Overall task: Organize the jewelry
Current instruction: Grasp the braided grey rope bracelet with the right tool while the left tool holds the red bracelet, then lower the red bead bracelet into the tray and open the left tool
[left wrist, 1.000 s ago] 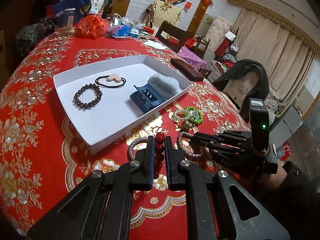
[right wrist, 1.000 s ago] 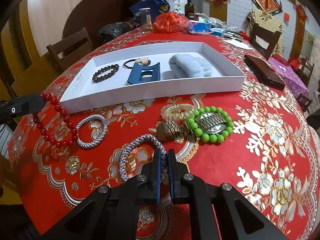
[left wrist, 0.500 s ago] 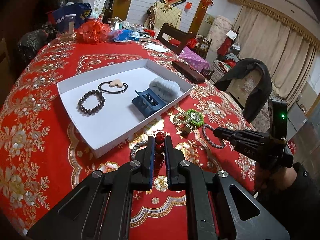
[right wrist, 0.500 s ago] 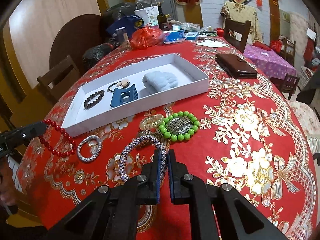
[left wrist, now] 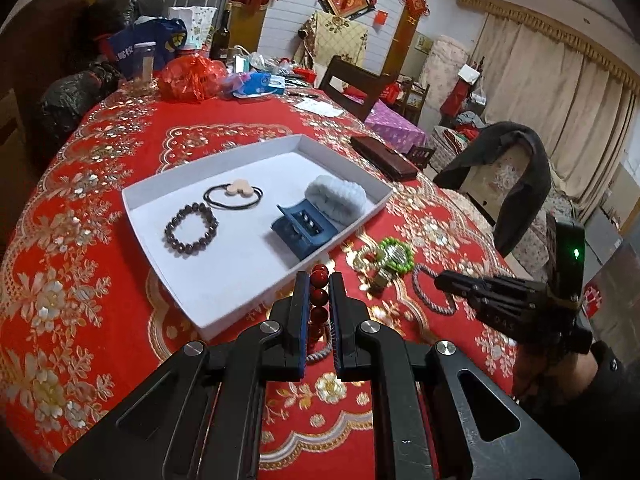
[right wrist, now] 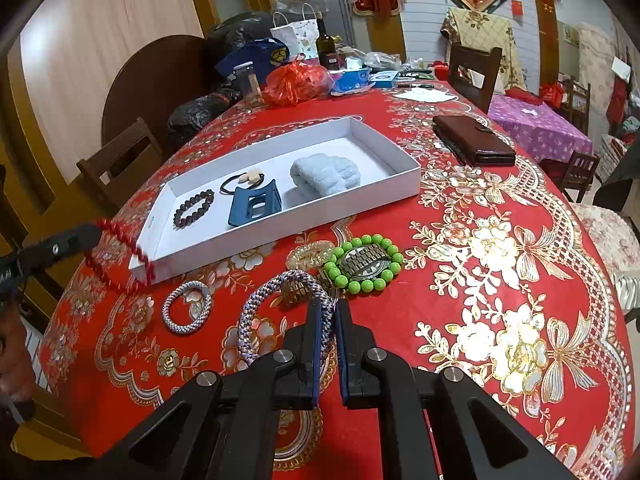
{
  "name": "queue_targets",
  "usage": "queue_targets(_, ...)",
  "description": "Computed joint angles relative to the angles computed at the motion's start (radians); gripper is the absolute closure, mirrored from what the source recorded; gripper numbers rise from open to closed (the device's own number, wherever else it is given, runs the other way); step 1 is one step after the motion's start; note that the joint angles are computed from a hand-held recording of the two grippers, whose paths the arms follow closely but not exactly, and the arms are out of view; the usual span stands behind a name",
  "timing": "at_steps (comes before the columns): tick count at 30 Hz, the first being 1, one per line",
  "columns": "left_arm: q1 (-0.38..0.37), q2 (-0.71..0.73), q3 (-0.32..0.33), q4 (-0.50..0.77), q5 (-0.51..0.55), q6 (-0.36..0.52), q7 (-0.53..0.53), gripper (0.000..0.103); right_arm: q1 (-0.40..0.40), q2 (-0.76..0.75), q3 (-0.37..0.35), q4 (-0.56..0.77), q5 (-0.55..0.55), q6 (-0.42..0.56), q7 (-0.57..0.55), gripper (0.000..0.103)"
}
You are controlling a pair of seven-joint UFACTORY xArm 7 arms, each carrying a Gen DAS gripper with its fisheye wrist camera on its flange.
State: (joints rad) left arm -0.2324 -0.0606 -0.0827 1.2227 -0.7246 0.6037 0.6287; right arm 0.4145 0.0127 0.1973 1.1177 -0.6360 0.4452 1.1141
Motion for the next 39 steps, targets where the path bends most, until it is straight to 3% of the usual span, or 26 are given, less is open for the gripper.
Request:
queue_targets(19, 0.051, 0.156, -0.034, 0.193, 0.071, -0.016, -0.083, 0.095, 0.008, 0.035, -0.022, 0.021, 0.014, -0.022, -0.012, 0.097)
queue_targets(33, 0.057, 0.187, -0.056, 0.197, 0.158, -0.056, -0.156, 0.095, 0.045, 0.092, -0.051, 0.104, -0.033, -0.045, 0.007, 0.097)
queue_targets(39, 0.068, 0.201, -0.060, 0.200, 0.147, -0.051, -0.156, 0.095, 0.053, 0.107, -0.056, 0.122, -0.029, -0.028, 0.006, 0.097)
